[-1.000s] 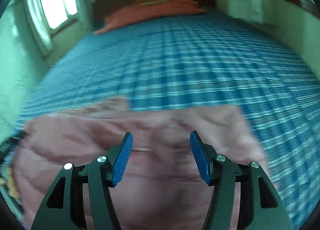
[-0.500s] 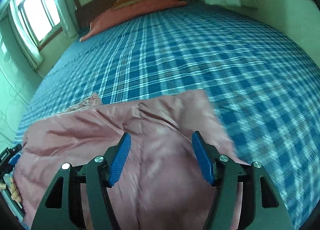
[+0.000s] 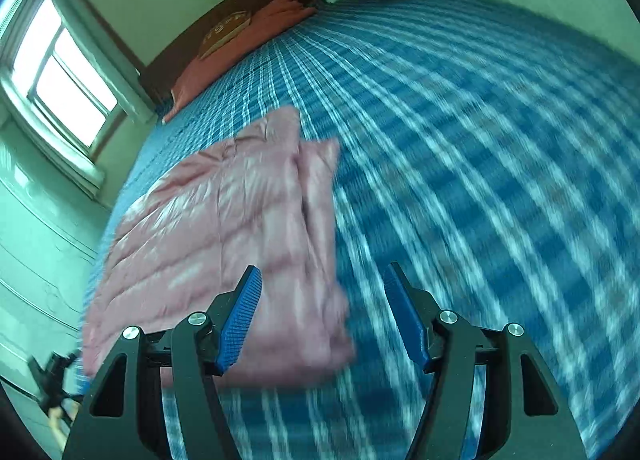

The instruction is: Fold large clothes

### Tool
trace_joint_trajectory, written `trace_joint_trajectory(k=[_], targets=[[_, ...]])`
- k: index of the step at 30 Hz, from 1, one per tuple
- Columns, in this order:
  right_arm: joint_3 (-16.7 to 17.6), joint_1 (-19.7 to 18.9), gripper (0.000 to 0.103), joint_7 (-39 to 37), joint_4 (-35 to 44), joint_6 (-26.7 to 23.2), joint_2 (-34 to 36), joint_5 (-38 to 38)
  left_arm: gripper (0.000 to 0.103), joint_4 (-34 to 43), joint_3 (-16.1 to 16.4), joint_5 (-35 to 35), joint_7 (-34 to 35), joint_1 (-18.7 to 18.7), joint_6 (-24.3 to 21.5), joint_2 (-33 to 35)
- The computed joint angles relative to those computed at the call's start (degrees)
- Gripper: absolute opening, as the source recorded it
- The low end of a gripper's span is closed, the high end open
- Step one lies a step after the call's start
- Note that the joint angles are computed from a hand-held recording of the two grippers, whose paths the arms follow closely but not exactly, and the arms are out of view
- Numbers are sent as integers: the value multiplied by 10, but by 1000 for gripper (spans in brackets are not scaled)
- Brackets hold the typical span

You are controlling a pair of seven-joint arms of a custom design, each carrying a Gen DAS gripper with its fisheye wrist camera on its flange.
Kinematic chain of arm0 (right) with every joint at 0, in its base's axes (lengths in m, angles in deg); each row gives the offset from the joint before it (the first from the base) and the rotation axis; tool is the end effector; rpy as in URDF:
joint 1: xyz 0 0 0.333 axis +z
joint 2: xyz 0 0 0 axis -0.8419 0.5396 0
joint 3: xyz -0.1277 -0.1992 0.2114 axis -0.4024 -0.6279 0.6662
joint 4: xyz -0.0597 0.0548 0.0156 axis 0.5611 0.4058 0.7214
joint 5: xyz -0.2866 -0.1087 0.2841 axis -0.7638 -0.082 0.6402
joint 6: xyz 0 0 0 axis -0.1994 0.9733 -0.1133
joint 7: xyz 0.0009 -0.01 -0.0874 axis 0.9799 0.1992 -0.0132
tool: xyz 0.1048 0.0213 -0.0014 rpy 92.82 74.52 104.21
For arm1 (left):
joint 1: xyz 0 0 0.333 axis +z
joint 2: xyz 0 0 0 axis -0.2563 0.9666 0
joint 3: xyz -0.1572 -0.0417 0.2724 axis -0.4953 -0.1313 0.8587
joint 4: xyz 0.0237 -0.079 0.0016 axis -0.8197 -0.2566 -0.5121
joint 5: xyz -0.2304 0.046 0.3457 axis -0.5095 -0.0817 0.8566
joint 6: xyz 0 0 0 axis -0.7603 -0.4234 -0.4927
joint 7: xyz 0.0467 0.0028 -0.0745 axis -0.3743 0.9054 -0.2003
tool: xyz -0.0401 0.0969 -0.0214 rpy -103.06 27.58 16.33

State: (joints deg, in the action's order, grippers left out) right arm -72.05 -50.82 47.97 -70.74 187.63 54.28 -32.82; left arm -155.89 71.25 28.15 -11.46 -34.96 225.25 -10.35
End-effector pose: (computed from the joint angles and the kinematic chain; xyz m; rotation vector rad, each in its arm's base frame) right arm 0.6445 0.0966 0.4949 -1.6102 1.6900 -0.0373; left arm 0.3180 -0.2352 0.4853 -2.5890 0.3688 -1.0436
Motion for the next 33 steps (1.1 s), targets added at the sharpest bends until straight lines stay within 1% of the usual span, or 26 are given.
trace_joint_trajectory(k=[1,3,5,7,9,10,13,14,15,16,17,18,19,20,21,22,23,25,27,30,33], targets=[[2,-2,63,-8,-7,-5,-4,20,78,-4,-11,0,-18,-1,1,-6],[4,-3,63,-29,-32,-16,-18,70,78,2,-36,8,-58,0,7,3],[2,3,64,-38,-41,-18,-19,96,78,10,-46,24,-85,1,19,19],[4,9,63,-38,-33,-19,-7,122,78,18,-43,39,-102,6,47,45],[7,13,63,-37,-28,-14,1,140,78,22,-47,58,-131,19,62,58],[9,16,63,-26,-22,-5,9,138,78,30,-50,65,-138,25,55,67],[16,16,64,-12,-5,16,29,161,78,39,-46,95,-164,41,67,85],[21,18,64,0,12,23,45,166,78,44,-46,105,-173,49,69,93],[26,13,64,-3,16,28,51,189,77,51,-50,111,-183,54,58,100],[30,12,64,-1,25,33,59,198,74,57,-48,111,-184,53,50,108],[33,10,63,1,28,38,63,199,65,62,-46,111,-181,51,42,113],[34,10,55,5,31,43,66,193,52,69,-44,110,-177,49,33,120],[38,6,47,-1,33,39,69,200,43,71,-40,118,-180,51,39,126],[42,1,42,-9,36,33,72,213,32,73,-37,130,-190,56,53,131],[45,-3,34,-17,40,25,75,223,23,75,-39,145,-205,63,61,135],[46,-6,28,-26,41,21,75,231,19,79,-38,156,-210,67,66,137],[47,-8,25,-41,39,20,71,240,15,81,-37,160,-204,66,64,136],[47,-8,19,-61,31,20,62,252,12,88,-36,157,-182,58,48,134],[43,-8,18,-83,11,16,41,268,10,88,-33,154,-165,52,40,127],[31,-2,17,-102,-25,5,6,282,9,80,-37,138,-153,36,26,107],[13,5,17,-104,-54,-11,-23,280,9,59,-43,114,-154,14,14,76]])
